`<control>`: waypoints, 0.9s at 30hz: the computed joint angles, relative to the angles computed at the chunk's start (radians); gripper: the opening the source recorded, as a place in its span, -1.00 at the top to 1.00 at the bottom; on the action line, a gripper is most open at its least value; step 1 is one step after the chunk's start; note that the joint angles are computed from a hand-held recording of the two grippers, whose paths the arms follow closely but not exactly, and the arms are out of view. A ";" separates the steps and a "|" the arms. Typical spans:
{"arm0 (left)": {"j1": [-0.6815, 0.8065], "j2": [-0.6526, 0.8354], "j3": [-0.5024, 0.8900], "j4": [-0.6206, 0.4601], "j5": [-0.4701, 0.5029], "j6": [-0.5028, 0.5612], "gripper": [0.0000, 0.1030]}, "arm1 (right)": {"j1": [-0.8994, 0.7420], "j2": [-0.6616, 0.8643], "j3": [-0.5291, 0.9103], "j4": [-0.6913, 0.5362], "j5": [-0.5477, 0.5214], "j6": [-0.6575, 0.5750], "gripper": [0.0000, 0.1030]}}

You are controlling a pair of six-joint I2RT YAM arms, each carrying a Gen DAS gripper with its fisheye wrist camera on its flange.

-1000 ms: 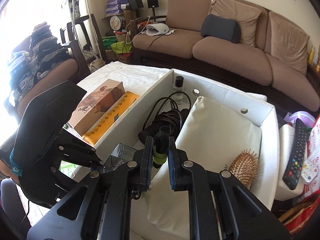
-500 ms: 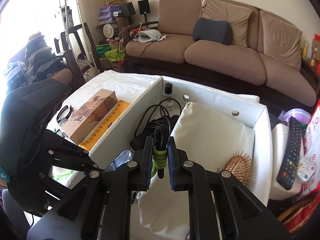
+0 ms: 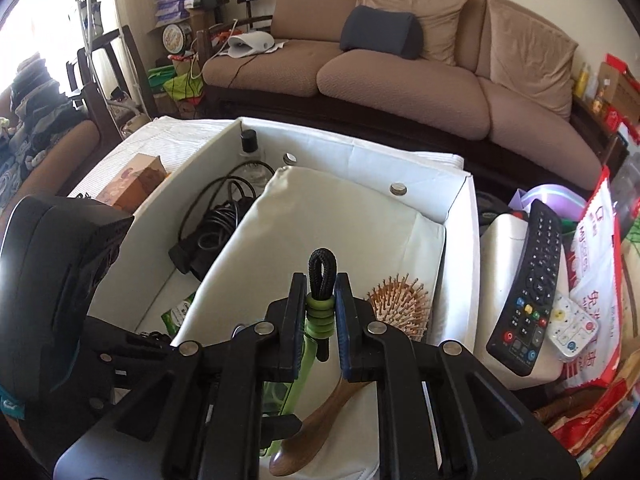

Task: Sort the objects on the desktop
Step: 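Lower the bottle onto the cushion beside the wooden hairbrush and open the right gripper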

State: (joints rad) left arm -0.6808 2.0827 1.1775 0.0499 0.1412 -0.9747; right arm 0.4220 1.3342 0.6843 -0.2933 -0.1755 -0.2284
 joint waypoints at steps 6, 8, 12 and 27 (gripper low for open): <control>-0.006 0.025 0.076 -0.083 -0.035 0.050 -0.21 | -0.026 0.096 -0.022 0.094 0.005 -0.010 0.74; -0.029 -0.033 0.050 -0.154 -0.109 0.065 -0.51 | -0.033 0.110 -0.027 0.112 0.002 -0.004 0.74; -0.037 -0.155 -0.076 -0.110 -0.140 0.071 -0.60 | -0.051 0.107 -0.041 0.143 0.002 0.012 0.74; -0.070 -0.407 -0.326 -0.037 -0.163 0.050 -0.63 | -0.004 0.057 -0.015 0.066 0.005 0.099 0.42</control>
